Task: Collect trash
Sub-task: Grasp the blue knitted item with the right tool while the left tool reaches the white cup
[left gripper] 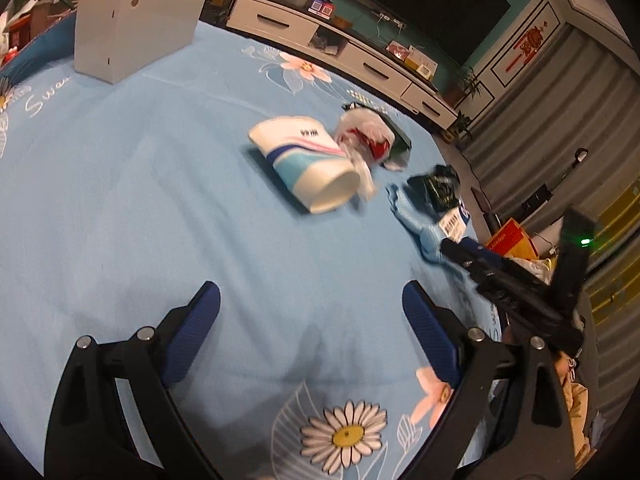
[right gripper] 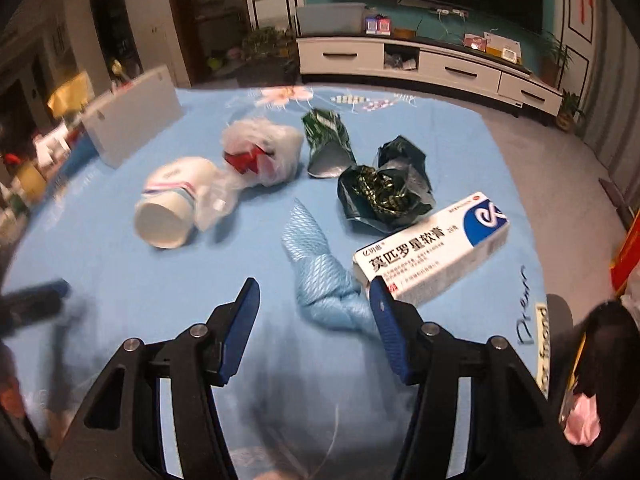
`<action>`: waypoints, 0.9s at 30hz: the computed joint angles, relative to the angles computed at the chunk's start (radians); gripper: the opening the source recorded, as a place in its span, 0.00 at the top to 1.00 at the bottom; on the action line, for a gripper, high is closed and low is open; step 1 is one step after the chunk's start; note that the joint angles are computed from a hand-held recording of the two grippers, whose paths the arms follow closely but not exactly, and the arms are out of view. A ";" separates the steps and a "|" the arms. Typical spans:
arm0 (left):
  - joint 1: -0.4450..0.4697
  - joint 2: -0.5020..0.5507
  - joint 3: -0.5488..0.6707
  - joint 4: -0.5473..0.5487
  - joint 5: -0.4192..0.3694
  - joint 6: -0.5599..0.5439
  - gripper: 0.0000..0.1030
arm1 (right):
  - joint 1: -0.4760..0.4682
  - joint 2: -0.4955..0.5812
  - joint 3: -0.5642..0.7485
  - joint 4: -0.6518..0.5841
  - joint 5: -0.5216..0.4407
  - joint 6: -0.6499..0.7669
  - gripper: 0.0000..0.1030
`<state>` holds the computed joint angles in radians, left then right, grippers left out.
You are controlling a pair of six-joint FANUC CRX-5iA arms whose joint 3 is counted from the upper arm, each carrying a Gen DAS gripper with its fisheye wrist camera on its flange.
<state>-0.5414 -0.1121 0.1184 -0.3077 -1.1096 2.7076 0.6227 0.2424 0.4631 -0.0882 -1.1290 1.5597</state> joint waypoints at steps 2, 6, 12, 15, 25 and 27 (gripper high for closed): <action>0.012 0.008 0.009 -0.002 -0.003 -0.011 0.11 | 0.008 0.018 0.007 0.022 -0.003 0.004 0.47; 0.039 0.018 0.012 0.010 0.010 -0.023 0.11 | 0.044 0.029 -0.013 0.105 0.020 -0.002 0.55; 0.079 0.044 0.025 0.035 0.037 -0.027 0.11 | 0.056 0.013 -0.057 0.147 0.059 -0.051 0.72; 0.104 0.055 0.025 0.069 0.072 -0.036 0.11 | 0.023 -0.020 -0.045 0.046 0.054 -0.050 0.72; 0.166 0.203 0.170 0.122 0.008 -0.084 0.11 | -0.061 -0.138 -0.081 -0.156 0.086 -0.035 0.72; 0.176 0.227 0.189 0.137 -0.012 -0.091 0.11 | -0.072 -0.149 -0.085 -0.171 0.085 -0.033 0.72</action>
<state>-0.3655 0.1154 0.3069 -0.1709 -1.1218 2.6166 0.5508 0.0937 0.3785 -0.2591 -1.0445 1.5270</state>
